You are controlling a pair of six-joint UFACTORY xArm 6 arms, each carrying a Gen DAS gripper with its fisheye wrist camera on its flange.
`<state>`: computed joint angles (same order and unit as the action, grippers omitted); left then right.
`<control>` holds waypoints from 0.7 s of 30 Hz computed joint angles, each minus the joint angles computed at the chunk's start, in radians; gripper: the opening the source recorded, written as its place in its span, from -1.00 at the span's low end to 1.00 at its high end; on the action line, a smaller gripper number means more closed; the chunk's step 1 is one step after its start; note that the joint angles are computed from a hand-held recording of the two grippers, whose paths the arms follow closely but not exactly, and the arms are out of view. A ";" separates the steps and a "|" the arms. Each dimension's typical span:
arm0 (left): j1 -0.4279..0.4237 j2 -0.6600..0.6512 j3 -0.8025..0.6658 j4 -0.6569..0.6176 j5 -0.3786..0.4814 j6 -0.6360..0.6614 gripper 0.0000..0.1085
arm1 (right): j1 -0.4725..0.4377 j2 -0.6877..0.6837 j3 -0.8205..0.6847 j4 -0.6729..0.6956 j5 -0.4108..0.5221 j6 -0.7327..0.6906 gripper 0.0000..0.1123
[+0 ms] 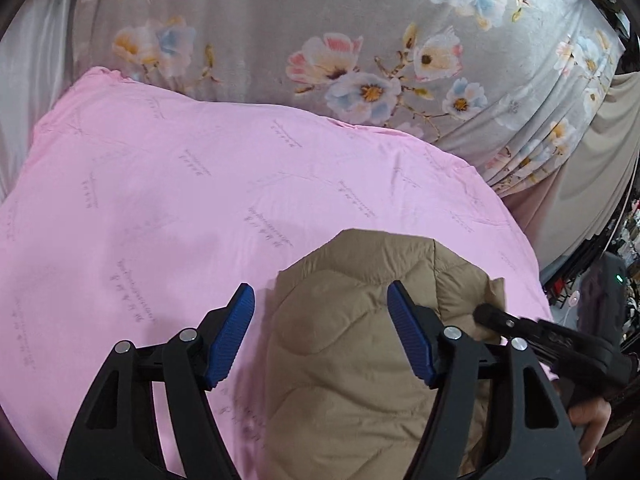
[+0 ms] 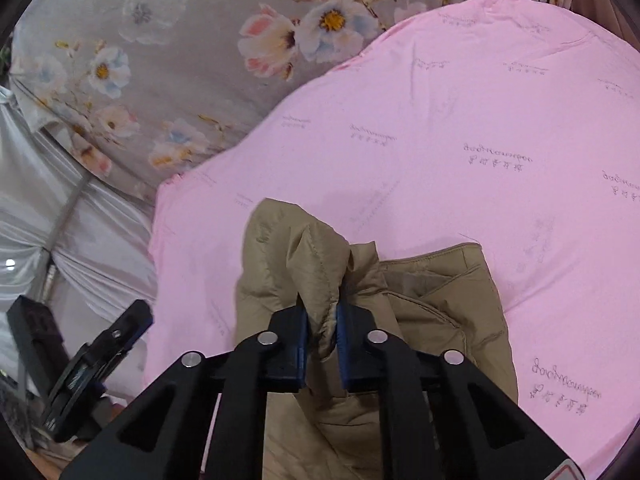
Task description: Fold large clothes
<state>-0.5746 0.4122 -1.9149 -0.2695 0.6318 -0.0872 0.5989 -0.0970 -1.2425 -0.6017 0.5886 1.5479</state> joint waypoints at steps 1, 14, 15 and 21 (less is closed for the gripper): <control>-0.006 0.014 -0.019 0.006 0.005 -0.008 0.22 | 0.025 -0.023 0.013 -0.086 0.064 0.055 -0.87; -0.117 0.373 -0.400 0.238 0.184 -0.176 -0.05 | 0.094 -0.004 0.150 -0.247 0.304 0.182 -0.79; -0.118 0.373 -0.389 0.249 0.170 -0.183 -0.04 | 0.091 0.004 0.154 -0.254 0.293 0.186 -0.78; -0.124 0.374 -0.325 0.331 0.085 -0.231 0.01 | 0.058 0.006 0.211 -0.301 0.194 0.256 -0.73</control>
